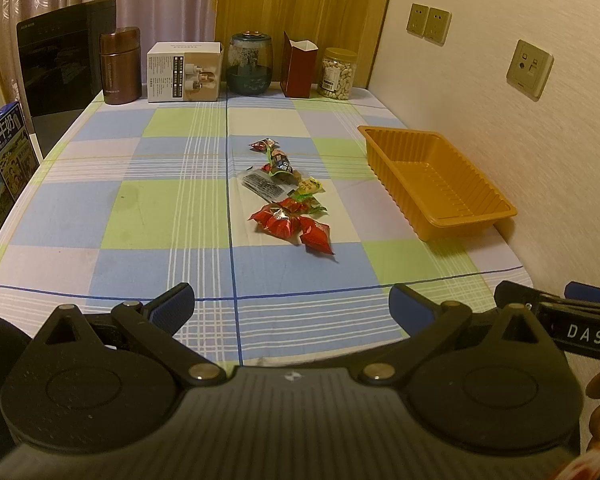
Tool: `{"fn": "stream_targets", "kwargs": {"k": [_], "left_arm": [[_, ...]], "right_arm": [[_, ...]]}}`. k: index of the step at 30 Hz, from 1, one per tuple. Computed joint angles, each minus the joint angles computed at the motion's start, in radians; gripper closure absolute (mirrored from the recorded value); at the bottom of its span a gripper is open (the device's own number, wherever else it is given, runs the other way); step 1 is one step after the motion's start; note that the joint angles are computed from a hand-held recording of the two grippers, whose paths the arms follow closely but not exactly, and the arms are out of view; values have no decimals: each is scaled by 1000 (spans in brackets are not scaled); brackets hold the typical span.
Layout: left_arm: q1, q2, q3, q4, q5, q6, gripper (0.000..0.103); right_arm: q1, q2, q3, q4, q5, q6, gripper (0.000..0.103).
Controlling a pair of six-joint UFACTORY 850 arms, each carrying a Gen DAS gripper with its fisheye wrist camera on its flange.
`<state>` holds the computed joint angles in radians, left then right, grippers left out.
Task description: Organize snacks
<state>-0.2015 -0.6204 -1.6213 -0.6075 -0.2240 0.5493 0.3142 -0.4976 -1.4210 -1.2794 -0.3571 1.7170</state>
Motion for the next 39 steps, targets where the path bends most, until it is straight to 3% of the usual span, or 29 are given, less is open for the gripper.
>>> {"fn": "stream_targets", "kwargs": {"k": [39], "left_arm": [[1,0,-3,2,-5,-3,0]], "right_arm": [[3,-2,-1,2,-1,4,0]]}}
